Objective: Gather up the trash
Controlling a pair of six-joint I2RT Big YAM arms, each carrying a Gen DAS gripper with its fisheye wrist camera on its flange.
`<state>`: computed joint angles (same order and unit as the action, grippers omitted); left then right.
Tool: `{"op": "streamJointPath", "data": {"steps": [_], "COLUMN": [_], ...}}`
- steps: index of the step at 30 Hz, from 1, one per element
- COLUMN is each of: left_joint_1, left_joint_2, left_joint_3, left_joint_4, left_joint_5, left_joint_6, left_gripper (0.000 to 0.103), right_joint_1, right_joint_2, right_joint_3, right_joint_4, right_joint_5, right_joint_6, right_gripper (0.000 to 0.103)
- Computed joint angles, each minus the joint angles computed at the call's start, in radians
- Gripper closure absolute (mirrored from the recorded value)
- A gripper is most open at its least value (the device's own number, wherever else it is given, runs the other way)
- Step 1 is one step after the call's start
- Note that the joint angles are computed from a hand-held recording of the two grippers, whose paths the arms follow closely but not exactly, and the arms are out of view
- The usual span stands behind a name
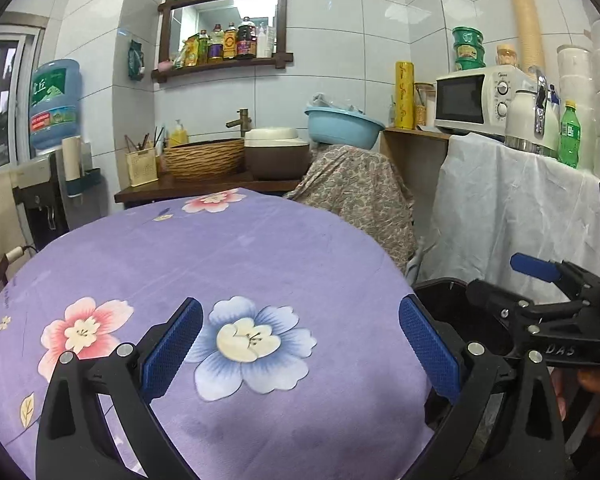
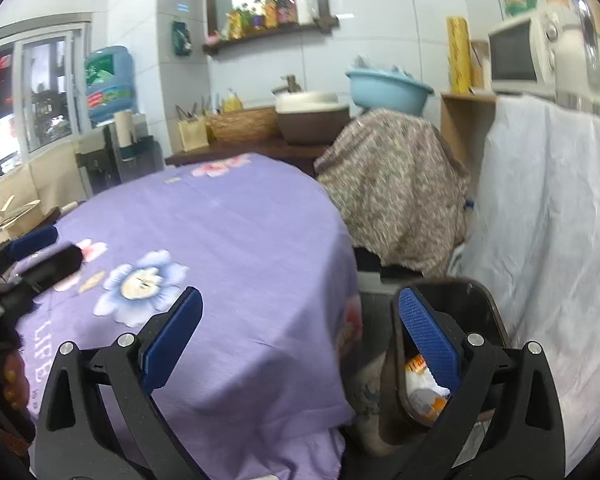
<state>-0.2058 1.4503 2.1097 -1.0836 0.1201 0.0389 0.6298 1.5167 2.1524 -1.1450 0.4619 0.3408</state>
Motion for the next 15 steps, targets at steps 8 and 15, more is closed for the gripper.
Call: {"op": "streamJointPath", "data": {"steps": [8,15], "left_joint_1": [0.037,0.047], "left_joint_2": [-0.077,-0.109], "left_joint_3": [-0.103,-0.139], "left_joint_4": [0.084,0.098], "left_joint_5": [0.002,-0.001], "left_joint_6": [-0.011,-0.016], "left_gripper": [0.006,0.006], "right_joint_1": [0.088,0.132], "right_joint_2": [-0.029,-0.097], "right_joint_3": [-0.041,-0.128], "right_joint_4": [0.081,0.172], "right_joint_5": [0.063,0.117], "right_joint_6": [-0.033,-0.054], "right_gripper": [0.006,0.006]}}
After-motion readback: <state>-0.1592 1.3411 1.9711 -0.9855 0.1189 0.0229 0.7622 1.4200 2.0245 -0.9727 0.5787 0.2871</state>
